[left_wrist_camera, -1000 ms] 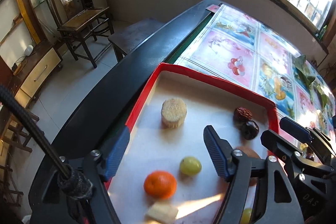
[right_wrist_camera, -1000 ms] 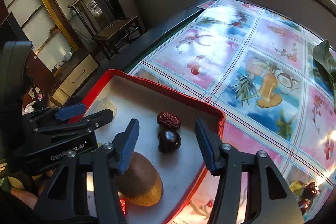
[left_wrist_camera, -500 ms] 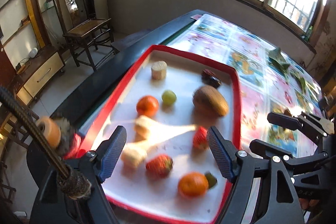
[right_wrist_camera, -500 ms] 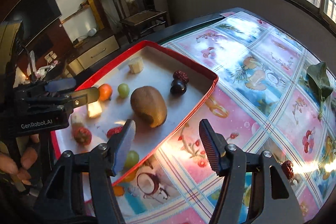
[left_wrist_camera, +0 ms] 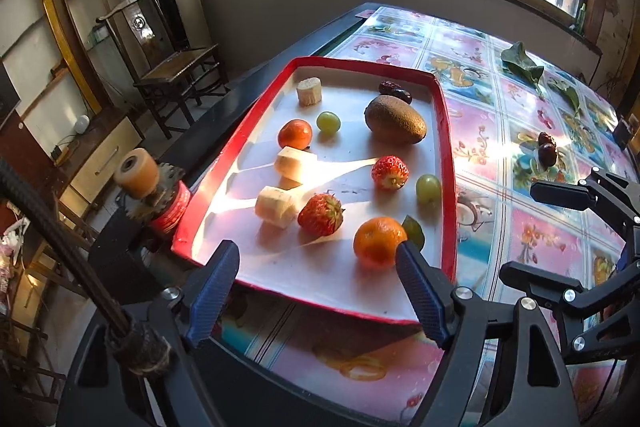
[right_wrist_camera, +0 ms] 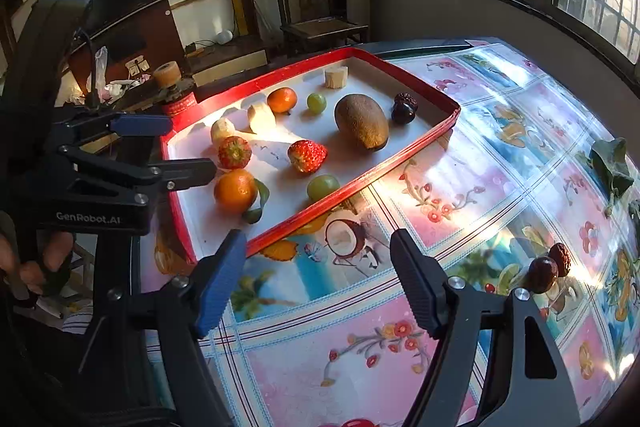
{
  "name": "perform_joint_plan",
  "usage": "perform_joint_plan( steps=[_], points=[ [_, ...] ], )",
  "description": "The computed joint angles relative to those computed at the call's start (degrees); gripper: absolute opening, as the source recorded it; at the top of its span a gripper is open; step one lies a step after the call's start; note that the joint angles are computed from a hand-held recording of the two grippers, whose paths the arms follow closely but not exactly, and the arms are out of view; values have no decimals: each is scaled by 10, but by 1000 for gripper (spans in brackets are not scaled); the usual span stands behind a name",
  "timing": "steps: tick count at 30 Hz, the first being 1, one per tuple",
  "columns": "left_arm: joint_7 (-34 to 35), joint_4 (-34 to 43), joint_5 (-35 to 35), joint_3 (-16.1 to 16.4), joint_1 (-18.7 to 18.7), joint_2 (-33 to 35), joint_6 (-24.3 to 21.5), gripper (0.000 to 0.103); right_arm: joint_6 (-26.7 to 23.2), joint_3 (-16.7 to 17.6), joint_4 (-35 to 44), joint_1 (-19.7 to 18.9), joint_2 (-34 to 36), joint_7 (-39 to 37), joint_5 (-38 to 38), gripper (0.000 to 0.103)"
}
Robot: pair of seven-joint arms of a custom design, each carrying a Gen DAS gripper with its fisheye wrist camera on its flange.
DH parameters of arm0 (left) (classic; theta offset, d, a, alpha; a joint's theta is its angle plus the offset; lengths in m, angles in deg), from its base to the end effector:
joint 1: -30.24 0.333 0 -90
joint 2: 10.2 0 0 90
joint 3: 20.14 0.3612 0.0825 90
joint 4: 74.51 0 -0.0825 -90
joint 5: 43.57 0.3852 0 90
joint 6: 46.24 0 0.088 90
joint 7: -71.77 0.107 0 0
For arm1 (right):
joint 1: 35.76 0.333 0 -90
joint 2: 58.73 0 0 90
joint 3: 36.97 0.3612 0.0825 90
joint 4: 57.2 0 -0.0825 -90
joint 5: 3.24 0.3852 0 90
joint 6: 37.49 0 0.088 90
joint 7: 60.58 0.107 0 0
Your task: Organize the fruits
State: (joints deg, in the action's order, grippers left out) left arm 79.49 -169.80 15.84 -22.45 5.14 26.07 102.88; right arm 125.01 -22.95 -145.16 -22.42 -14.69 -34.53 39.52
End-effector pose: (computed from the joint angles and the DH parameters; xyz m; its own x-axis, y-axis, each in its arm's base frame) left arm 0.6446 -0.3487 0.2993 0.1628 -0.9833 -0.0807 -0.7753 -0.0769 -0.6269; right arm 0.7204 0.2831 0.2874 0.7466 -0.6602 -0.0818 -0.5376 -0.5264 -0.6587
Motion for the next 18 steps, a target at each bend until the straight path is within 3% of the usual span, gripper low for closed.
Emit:
perform_joint_plan(
  steps=[5, 18],
  points=[
    [-19, -21, 15, 1, -3, -14, 13, 81, 26, 23, -33, -16, -10, -49, 22, 80],
    [-39, -35, 31, 3, -3, -22, 30, 81, 32, 22, -58, -6, -18, -83, 33, 80]
  ],
)
